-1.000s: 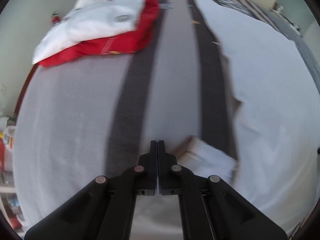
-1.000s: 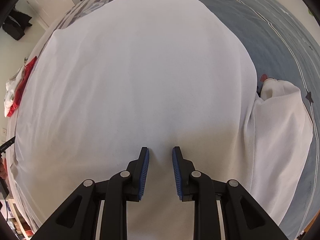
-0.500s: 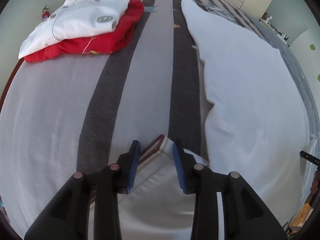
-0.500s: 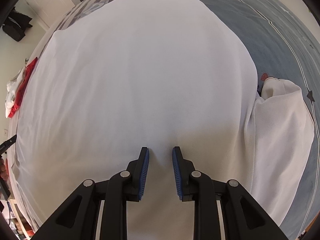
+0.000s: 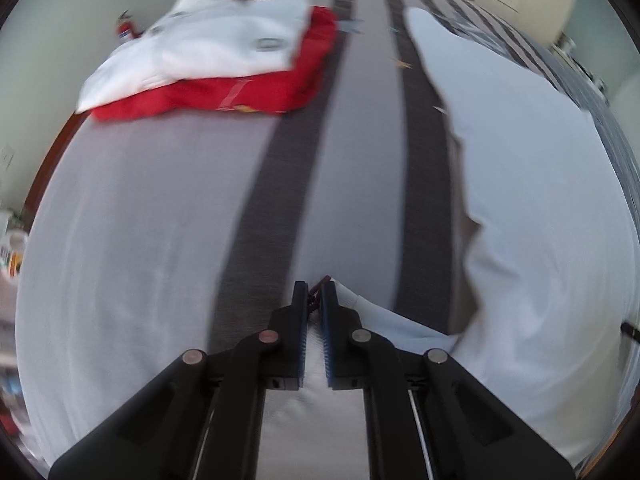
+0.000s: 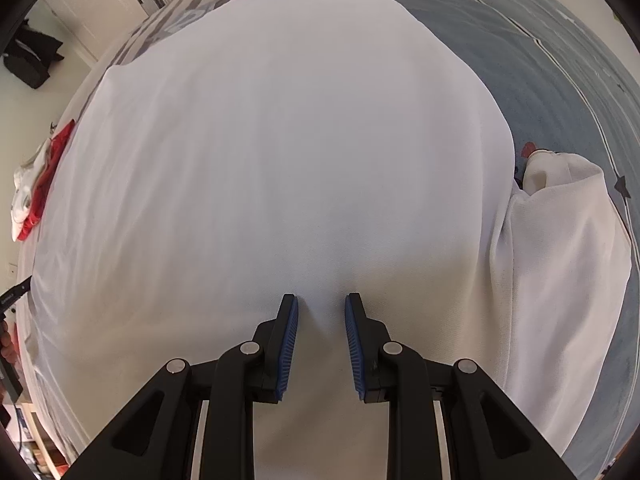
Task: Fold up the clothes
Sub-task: 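Grasp the shirt edge with the right gripper while the left gripper pinches the shirt body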
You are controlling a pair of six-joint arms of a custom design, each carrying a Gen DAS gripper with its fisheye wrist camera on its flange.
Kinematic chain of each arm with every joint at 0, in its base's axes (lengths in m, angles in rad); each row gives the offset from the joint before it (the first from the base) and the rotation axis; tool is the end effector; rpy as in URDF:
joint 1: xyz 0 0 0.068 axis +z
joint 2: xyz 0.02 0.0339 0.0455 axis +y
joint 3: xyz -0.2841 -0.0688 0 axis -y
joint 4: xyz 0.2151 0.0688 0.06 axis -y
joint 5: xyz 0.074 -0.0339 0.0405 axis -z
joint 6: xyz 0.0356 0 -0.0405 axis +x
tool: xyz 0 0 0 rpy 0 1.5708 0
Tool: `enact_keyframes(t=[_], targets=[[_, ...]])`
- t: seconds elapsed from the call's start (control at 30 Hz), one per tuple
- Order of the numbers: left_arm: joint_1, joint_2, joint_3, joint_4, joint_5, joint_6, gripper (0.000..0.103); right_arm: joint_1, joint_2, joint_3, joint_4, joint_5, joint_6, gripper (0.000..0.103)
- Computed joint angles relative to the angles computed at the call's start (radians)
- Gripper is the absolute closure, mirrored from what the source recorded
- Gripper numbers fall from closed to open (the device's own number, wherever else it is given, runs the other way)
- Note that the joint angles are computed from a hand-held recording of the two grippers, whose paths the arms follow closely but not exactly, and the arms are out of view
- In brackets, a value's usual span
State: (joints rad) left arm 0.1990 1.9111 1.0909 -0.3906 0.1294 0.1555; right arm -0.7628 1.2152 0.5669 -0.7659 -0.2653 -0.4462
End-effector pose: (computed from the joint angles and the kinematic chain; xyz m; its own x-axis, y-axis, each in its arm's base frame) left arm 0.3380 0.0635 0.1626 -0.9298 -0.0308 -0.3667 -0.0076 0.9979 -0.0648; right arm 0.1118 -0.0939 0.1907 -0.9191 0.3024 -0.2524 0.2667 0.9493 0.1663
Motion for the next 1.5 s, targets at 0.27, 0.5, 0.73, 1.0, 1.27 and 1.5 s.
enact_keyframes(t=[0.27,0.5,0.73,1.0,1.27,1.5], targets=[[0.058,-0.057,0.014,-0.046,0.002,-0.05,0.103,-0.202,0.028,0.066,-0.113,-0.06,-0.21,0.081],[-0.161,-0.22,-0.086,-0.072,-0.002,-0.187,0.101,-0.563,0.088,0.28,-0.308,-0.125,-0.564,0.075],[-0.293,-0.384,-0.298,-0.099,-0.041,-0.302,0.101,-0.887,0.3,0.556,-0.35,-0.132,-0.71,0.066],[-0.405,-0.457,-0.398,-0.144,-0.125,-0.42,0.101,-0.851,0.494,0.619,-0.275,-0.094,-0.556,0.063],[-0.464,-0.453,-0.362,-0.196,-0.173,-0.457,0.101,-0.894,0.551,0.705,-0.376,-0.093,-0.614,0.098],[-0.446,-0.472,-0.367,-0.239,-0.173,-0.453,0.101,-1.054,0.588,0.942,-0.565,-0.113,-0.751,0.099]])
